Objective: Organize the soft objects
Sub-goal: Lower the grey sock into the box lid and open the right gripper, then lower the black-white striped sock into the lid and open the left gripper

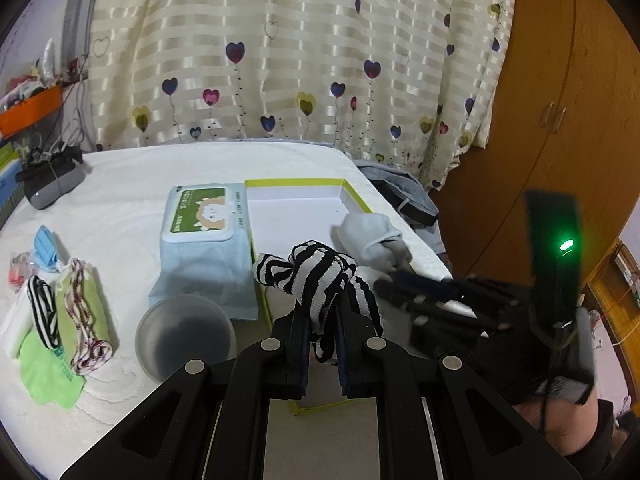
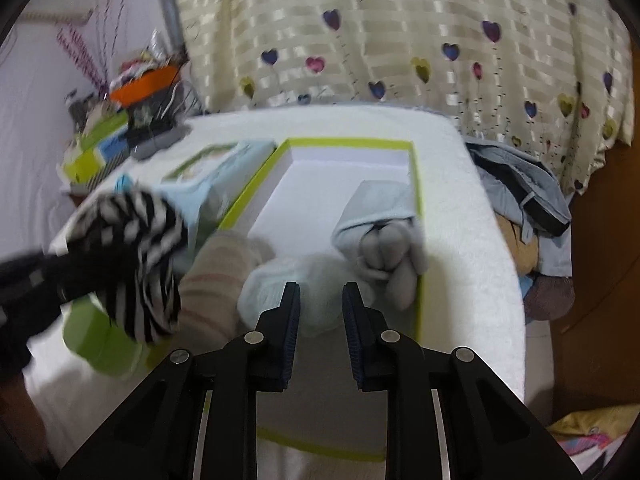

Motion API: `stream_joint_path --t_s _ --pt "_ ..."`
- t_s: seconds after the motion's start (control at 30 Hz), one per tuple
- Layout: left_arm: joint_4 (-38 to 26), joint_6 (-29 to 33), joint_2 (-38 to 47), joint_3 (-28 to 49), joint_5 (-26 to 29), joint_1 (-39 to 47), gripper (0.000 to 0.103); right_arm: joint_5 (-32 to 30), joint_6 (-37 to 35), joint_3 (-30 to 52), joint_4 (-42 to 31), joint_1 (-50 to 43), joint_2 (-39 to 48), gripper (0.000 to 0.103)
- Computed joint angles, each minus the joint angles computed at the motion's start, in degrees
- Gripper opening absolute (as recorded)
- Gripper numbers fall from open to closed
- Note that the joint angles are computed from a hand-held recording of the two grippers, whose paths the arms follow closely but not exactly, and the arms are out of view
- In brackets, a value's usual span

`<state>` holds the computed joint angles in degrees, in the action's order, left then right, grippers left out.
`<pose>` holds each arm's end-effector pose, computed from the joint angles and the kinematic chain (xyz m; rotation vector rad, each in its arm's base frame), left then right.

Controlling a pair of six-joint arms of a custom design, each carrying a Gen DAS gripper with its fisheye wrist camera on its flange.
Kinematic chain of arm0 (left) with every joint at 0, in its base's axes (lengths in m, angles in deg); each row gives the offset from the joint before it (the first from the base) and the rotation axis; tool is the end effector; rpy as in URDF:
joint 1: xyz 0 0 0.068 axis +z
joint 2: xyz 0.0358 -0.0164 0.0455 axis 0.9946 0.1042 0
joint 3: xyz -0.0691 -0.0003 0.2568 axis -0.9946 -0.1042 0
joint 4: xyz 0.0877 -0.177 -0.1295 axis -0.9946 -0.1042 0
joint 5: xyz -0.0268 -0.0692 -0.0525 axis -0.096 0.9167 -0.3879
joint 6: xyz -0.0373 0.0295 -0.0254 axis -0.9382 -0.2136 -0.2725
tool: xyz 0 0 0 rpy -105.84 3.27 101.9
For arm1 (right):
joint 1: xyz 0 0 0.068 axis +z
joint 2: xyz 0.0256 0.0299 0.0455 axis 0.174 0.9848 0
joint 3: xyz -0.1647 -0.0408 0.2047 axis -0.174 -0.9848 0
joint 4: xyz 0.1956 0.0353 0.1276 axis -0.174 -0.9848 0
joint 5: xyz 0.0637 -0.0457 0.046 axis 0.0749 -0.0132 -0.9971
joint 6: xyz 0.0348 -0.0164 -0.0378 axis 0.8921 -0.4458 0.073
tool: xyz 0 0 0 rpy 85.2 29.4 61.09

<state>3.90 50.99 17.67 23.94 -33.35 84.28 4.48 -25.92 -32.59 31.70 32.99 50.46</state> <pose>0.3450 -0.0210 0.1667 0.8542 2.1979 -0.6256 0.2826 0.1059 0.1153 0.3779 2.2921 0.0529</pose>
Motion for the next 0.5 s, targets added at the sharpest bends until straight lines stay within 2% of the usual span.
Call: stream_joint_path --t_s 0.23,0.37,0.5 --pt "-0.7 1.7 0.2 -1.2 -0.7 -3.5 0.010 8.0 4.6 -10.1 2.4 2.4 -11.5 0.023" --pt "-0.5 2.4 1.0 -2.0 -1.8 -5.6 0.011 8.9 6.8 -12.8 2.1 2.4 -14.8 0.023" --pt "1.3 1.5 2.0 -2.6 -3.6 -6.6 0.026 8.8 6.3 -13.1 1.6 2.3 -15.7 0.023"
